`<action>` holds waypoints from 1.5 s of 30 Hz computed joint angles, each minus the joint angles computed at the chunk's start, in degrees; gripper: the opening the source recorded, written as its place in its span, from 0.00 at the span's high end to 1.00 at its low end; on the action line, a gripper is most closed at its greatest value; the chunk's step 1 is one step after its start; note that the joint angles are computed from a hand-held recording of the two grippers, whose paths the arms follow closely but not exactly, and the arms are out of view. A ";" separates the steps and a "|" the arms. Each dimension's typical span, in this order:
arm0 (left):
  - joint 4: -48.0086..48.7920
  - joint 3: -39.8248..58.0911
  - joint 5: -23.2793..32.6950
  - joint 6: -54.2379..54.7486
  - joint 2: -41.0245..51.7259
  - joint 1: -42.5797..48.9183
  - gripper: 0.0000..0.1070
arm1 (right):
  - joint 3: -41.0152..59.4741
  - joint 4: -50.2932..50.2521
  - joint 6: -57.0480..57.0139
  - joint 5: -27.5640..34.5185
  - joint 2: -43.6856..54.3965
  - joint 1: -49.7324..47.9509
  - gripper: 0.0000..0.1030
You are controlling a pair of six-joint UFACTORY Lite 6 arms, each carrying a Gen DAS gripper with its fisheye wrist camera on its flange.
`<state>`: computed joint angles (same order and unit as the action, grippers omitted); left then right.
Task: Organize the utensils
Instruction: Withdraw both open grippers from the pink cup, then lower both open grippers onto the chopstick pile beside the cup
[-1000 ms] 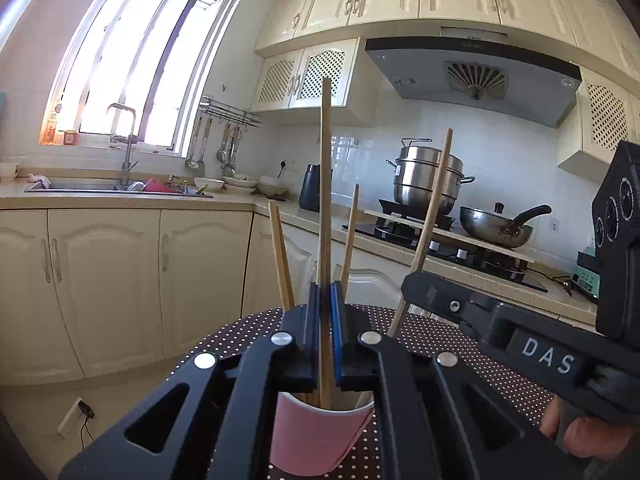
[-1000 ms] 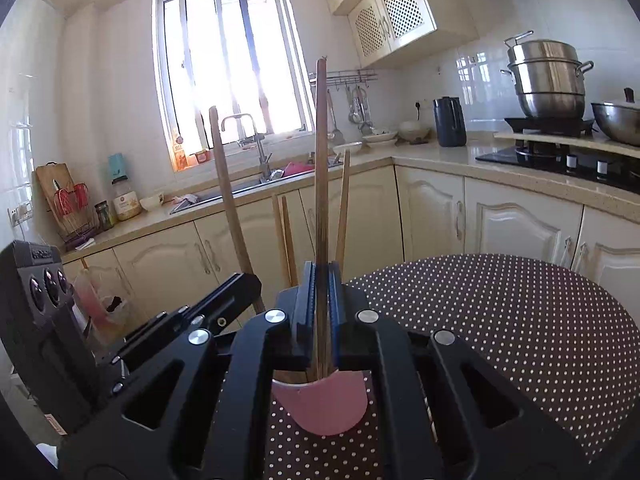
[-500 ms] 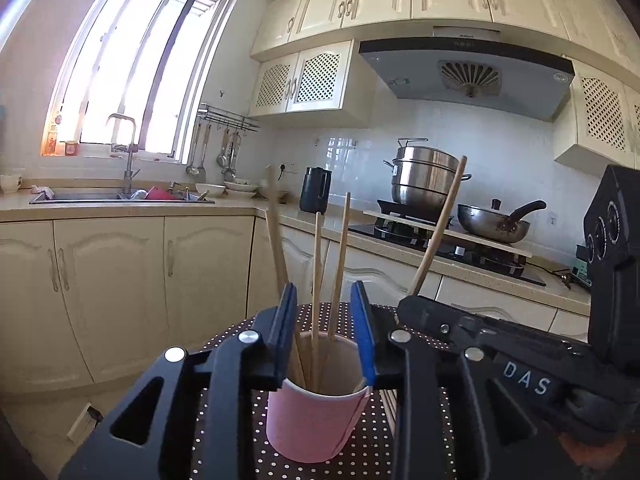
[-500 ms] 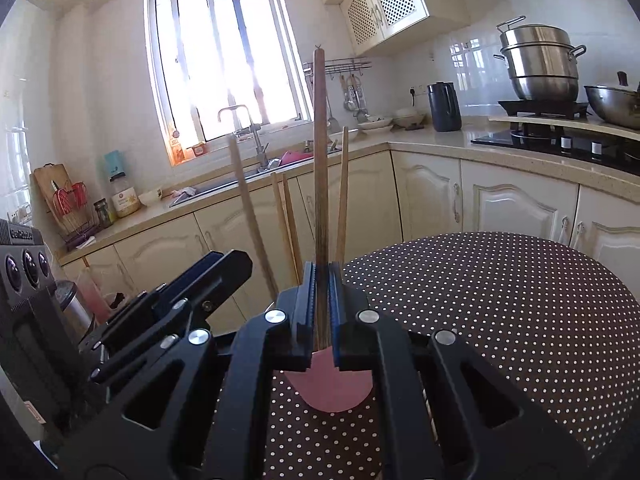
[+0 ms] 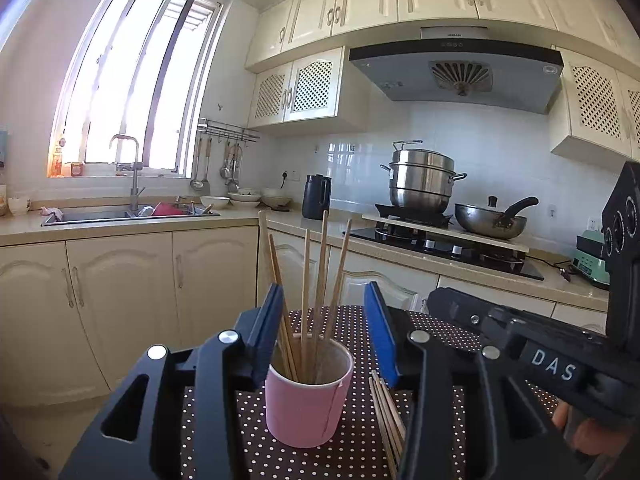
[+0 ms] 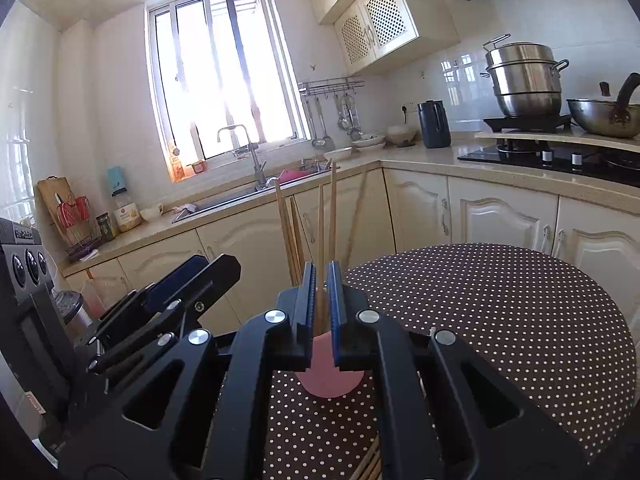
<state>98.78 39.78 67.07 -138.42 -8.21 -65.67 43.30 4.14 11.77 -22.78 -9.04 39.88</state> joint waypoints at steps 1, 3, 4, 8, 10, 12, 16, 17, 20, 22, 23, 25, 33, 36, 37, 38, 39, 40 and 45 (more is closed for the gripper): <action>-0.57 0.03 -0.18 0.33 -0.32 -0.68 0.60 | -1.00 0.26 -0.23 0.13 -1.25 -0.32 0.93; -1.81 0.58 -1.77 1.41 -0.71 -1.16 0.60 | -2.61 -1.45 1.57 0.85 -3.37 -1.44 0.93; -2.97 1.41 -3.64 2.59 -0.69 -1.01 0.60 | -3.34 -2.39 2.69 1.29 -4.33 -2.17 0.93; -6.63 4.54 -11.94 5.99 0.87 1.25 0.60 | -5.94 -9.14 9.63 3.09 -7.22 -5.48 0.93; -7.72 5.55 -16.40 6.80 2.11 2.56 0.60 | -7.01 -14.35 14.75 4.00 -8.01 -7.48 0.93; -8.84 6.74 -19.41 7.30 4.02 3.32 0.60 | -7.93 -21.57 21.93 4.50 -8.10 -9.76 0.93; -11.57 10.71 -23.10 10.21 10.02 3.81 0.61 | -9.25 -37.39 36.74 4.19 -6.40 -14.56 0.93; -12.41 11.98 -24.27 11.60 11.58 4.01 0.61 | -9.47 -39.88 38.87 4.02 -5.64 -15.49 0.93; -16.83 16.48 -28.45 17.33 16.66 5.52 0.70 | -9.64 -48.05 46.01 3.24 -3.27 -18.28 0.93; -21.88 20.27 -31.01 23.39 20.50 7.03 0.75 | -9.05 -55.00 52.24 2.77 -1.13 -20.42 0.93; -25.08 22.29 -32.26 27.26 22.51 7.99 0.76 | -8.81 -57.94 55.03 2.85 -0.52 -21.06 0.93; -32.50 25.92 -35.18 34.54 26.57 10.54 0.79 | -7.61 -64.43 60.60 2.12 2.08 -22.82 0.93; -52.68 33.46 -43.03 53.02 37.13 18.93 0.85 | -1.81 -78.48 72.63 2.82 12.15 -24.05 0.93; -55.17 34.25 -45.72 55.48 38.91 20.44 0.85 | 0.47 -81.43 75.00 2.92 15.23 -24.15 0.93; -55.07 34.80 -45.40 55.52 39.35 20.53 0.85 | 0.89 -81.75 75.42 3.16 15.83 -23.96 0.93; -55.46 35.51 -45.12 56.16 39.86 20.66 0.85 | 1.52 -82.27 75.94 2.99 16.70 -24.08 0.93; -56.25 36.14 -45.07 57.07 40.28 20.89 0.85 | 2.13 -82.73 76.32 2.62 17.53 -24.25 0.93; -56.79 36.59 -45.30 57.99 40.66 21.53 0.85 | 2.49 -82.84 76.44 2.62 18.08 -24.16 0.93; -60.03 40.97 -44.40 63.13 43.64 22.45 0.85 | 5.23 -85.24 78.73 3.45 20.73 -23.11 0.93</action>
<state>38.76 80.75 22.67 -75.28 35.43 -43.21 48.52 -81.09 90.50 -19.33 11.68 16.77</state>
